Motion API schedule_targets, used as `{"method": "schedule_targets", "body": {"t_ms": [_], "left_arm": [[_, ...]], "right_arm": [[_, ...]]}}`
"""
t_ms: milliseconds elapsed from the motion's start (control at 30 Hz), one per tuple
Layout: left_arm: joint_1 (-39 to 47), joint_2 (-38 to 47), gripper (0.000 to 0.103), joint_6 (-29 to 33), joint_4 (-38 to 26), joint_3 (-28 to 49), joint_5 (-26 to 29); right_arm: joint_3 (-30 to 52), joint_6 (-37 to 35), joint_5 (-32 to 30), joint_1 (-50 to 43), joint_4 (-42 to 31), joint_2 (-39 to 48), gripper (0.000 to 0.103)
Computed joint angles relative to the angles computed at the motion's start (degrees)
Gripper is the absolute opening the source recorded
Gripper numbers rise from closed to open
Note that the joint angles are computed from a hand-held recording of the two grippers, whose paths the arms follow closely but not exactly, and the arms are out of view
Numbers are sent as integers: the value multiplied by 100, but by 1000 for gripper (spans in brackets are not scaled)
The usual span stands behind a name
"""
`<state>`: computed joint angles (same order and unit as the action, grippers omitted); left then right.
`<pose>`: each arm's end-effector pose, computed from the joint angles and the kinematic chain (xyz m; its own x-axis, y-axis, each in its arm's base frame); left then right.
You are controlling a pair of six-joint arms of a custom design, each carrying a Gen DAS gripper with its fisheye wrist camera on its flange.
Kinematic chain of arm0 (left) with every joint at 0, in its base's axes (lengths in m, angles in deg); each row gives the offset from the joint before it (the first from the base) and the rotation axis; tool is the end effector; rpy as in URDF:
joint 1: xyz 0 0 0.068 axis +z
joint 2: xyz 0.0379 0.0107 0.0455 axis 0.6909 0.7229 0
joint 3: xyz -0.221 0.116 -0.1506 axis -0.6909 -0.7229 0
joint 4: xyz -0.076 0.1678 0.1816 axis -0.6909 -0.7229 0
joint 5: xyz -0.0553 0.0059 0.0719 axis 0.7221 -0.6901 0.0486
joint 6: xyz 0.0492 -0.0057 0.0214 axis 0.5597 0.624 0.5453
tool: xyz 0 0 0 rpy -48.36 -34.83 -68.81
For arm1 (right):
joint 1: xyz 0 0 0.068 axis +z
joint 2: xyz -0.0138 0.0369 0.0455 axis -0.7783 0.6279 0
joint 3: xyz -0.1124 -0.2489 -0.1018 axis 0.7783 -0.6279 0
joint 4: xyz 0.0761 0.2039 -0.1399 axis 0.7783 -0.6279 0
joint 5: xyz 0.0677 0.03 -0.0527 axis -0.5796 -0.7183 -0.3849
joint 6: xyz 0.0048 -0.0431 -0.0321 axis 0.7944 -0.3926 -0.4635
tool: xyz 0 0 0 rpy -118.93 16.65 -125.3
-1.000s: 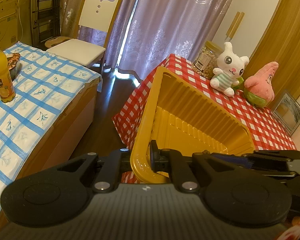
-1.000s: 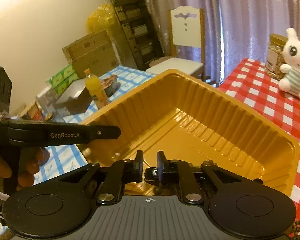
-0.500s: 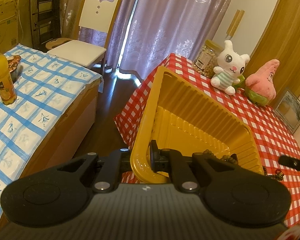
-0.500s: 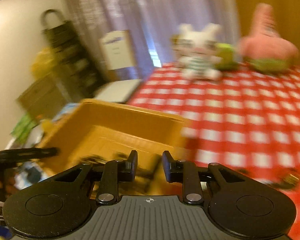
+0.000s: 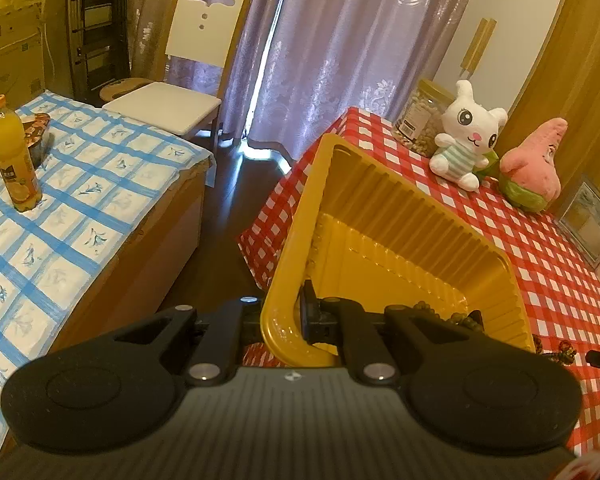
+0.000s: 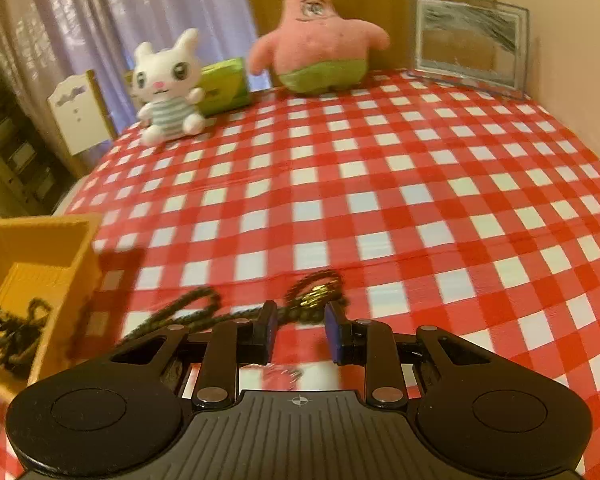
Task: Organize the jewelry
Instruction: 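Move the right gripper back to the remaining beads and grasp a bracelet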
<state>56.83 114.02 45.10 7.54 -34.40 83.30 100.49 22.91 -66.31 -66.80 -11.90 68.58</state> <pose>0.2875 0.0507 0.2499 -0.7134 -0.0786 -0.6963 0.1545 0.9516 -0.2657 0.1475 -0.0372 0.2323 -0.6265 0.4612 -0.6283 0.3835 0.8842 0.2666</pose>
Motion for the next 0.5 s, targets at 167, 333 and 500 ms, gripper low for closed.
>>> {"method": "schedule_targets", "body": {"t_ms": [167,333,500], "left_arm": [[-52,-61,8,-45,20,-36,-110],[-64,-106,8,-64,6,-72,-153],[-74,-122,8,-94,-10,-76,-188]], "right_arm": [[-161,27,-385,-459,481,385,27],[-203,88,-387,-443,909,884,25],[-269,207,-294,-407,1141,1016,12]]}}
